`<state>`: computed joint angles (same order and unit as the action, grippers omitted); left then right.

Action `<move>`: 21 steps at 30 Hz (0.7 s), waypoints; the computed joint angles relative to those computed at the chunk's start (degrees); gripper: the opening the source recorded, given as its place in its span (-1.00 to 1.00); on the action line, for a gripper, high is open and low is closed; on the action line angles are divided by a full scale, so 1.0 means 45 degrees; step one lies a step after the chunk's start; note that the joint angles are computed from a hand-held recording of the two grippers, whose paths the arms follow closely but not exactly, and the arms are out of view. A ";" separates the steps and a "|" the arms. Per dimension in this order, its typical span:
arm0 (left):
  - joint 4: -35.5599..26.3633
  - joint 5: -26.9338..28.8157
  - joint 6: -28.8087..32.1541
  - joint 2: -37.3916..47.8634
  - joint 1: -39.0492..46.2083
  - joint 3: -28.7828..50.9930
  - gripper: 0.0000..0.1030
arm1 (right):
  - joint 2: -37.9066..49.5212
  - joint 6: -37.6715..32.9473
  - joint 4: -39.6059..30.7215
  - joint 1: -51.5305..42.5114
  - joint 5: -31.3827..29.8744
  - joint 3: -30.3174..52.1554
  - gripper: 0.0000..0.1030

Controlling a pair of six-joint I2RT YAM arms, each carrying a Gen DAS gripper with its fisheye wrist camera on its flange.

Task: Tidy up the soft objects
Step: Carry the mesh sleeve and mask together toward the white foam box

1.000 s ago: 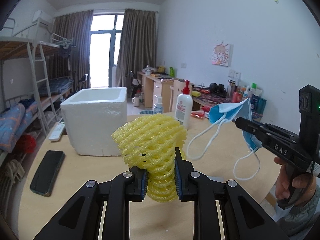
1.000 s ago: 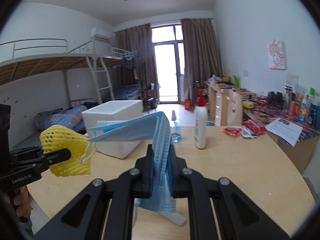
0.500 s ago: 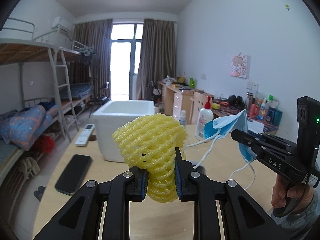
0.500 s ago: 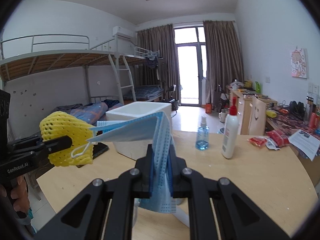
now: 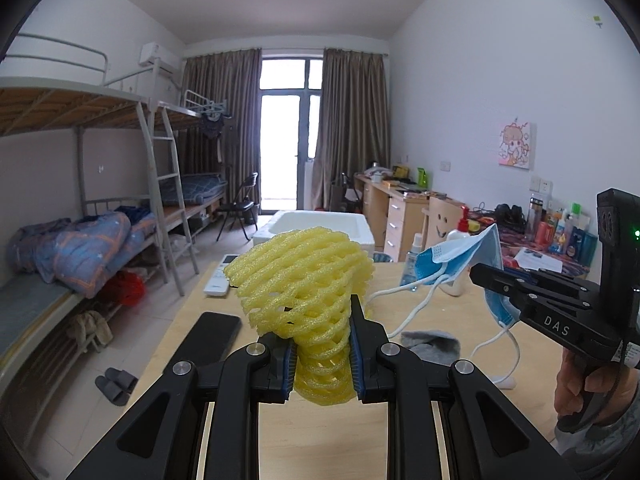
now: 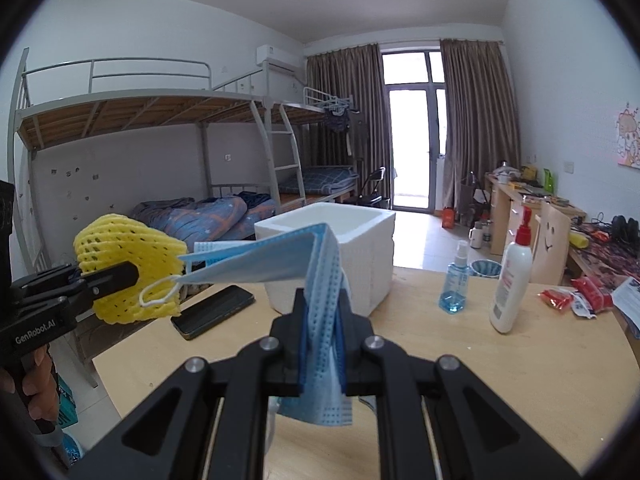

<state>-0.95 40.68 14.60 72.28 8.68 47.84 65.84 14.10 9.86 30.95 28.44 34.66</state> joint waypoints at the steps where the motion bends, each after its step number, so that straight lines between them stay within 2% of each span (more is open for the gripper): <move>1: 0.0011 -0.0045 -0.0029 0.0035 -0.0033 0.0043 -0.55 | 0.0094 0.0012 -0.0029 -0.0060 -0.0091 0.0082 -0.72; 9: 0.0381 -0.0322 -0.0296 0.0505 -0.0256 0.0389 -0.55 | 0.0737 -0.0010 -0.0591 -0.0692 -0.0944 0.1042 -0.71; 21: 0.0755 -0.0859 -0.0603 0.1285 -0.0714 0.1411 -0.55 | 0.1767 -0.0164 -0.1093 -0.1104 -0.0828 0.2485 -0.71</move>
